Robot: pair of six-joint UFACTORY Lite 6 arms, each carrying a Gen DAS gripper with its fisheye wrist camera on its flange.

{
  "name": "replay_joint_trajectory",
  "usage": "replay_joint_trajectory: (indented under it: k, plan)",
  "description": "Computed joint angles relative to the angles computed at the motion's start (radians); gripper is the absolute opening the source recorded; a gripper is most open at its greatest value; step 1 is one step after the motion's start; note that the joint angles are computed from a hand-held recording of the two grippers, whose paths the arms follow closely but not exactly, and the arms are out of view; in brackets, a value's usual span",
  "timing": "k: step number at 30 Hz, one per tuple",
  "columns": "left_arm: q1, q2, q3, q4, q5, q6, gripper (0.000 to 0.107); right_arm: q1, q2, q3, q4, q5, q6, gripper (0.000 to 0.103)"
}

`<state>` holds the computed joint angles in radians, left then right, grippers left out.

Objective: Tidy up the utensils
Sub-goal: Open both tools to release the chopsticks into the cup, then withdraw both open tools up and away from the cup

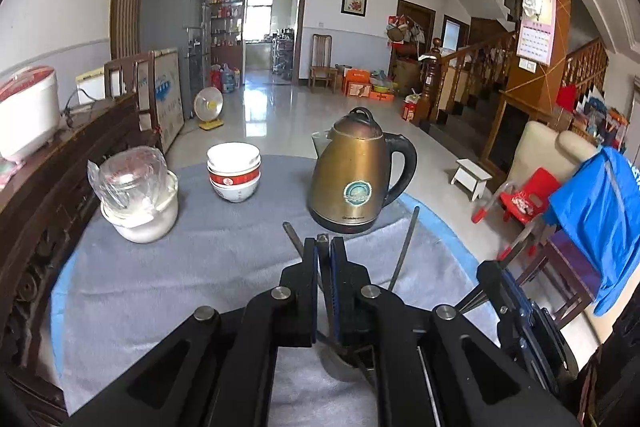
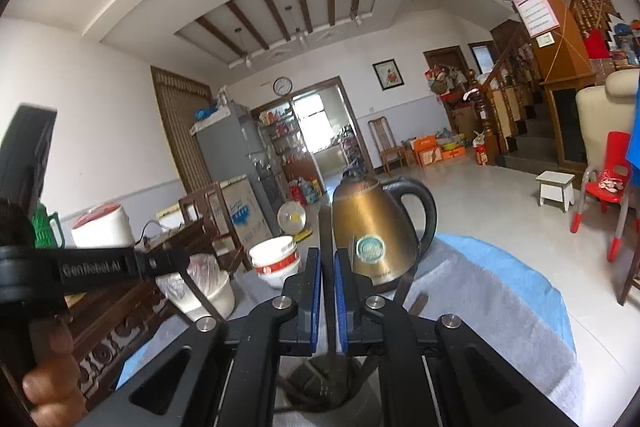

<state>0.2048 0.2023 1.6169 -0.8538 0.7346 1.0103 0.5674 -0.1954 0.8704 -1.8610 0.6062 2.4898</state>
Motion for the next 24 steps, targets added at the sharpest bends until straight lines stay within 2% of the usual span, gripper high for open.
replay_joint_trajectory:
  k: [1, 3, 5, 7, 8, 10, 11, 13, 20, 24]
  plan:
    - [0.004, -0.012, -0.014, -0.004, -0.004, 0.019, 0.007, 0.004, -0.004, -0.008, 0.012, -0.007, -0.005, 0.010]
    - [0.010, -0.041, -0.047, -0.018, -0.027, 0.063, 0.017, 0.008, -0.021, -0.026, 0.024, -0.012, -0.006, 0.010]
    - [0.022, -0.090, -0.102, -0.049, -0.056, 0.128, 0.049, 0.008, -0.053, -0.052, 0.043, -0.029, -0.010, 0.010]
    - [0.038, -0.144, -0.167, -0.108, -0.094, 0.210, 0.059, 0.007, -0.088, -0.080, 0.063, -0.053, -0.008, 0.013]
    - [0.048, -0.182, -0.211, -0.144, -0.117, 0.265, 0.062, 0.009, -0.101, -0.089, 0.075, -0.056, -0.012, 0.020]
    - [0.053, -0.218, -0.247, -0.153, -0.148, 0.300, 0.069, 0.025, -0.133, -0.112, 0.106, -0.047, -0.020, 0.045]
    - [0.059, -0.239, -0.269, -0.157, -0.159, 0.314, 0.070, 0.046, -0.140, -0.117, 0.115, -0.025, -0.013, 0.070]
    - [0.082, -0.272, -0.299, -0.172, -0.163, 0.343, 0.071, 0.091, -0.183, -0.153, 0.115, 0.045, 0.008, 0.072]
    - [0.168, -0.395, -0.412, -0.232, -0.180, 0.442, 0.086, 0.275, -0.294, -0.186, 0.274, 0.258, -0.106, 0.072]
    - [0.219, -0.456, -0.459, -0.241, -0.158, 0.467, 0.087, 0.366, -0.313, -0.164, 0.349, 0.351, -0.174, 0.072]
